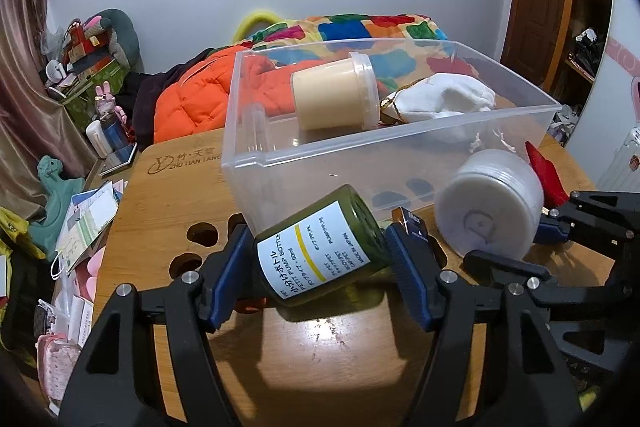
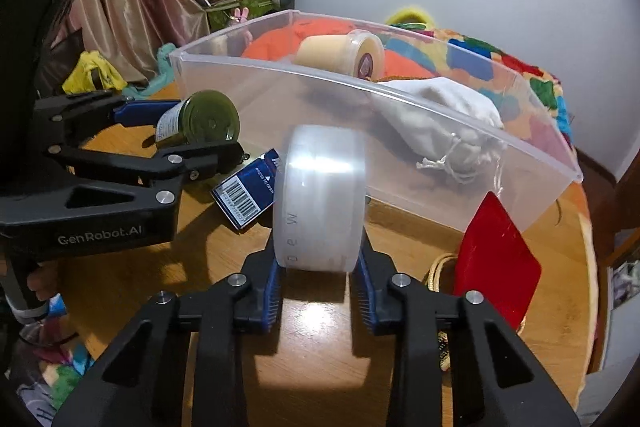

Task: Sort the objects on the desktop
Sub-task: 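Grasp the white round tub with the right gripper, then lift the green bottle with the left gripper while the right lifts the white tub toward the box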

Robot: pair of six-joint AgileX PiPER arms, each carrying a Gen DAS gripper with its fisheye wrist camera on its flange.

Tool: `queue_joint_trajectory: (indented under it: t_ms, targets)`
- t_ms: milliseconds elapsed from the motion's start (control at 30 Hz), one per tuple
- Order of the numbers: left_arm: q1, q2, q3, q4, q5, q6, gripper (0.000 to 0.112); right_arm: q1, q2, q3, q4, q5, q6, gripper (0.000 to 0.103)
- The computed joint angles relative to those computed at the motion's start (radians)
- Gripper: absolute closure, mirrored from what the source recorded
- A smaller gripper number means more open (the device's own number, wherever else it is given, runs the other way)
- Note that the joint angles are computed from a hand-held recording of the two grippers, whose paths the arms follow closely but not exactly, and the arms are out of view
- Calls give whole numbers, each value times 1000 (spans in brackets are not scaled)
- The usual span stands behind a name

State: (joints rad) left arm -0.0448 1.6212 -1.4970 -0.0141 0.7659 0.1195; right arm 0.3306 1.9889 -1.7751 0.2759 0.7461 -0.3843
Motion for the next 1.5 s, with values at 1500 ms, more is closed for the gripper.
queue_joint_trajectory:
  t_ms: [1500]
  targets:
    - [34, -192, 143, -61, -104, -3, 48, 40, -178, 149, -21, -109, 67, 76]
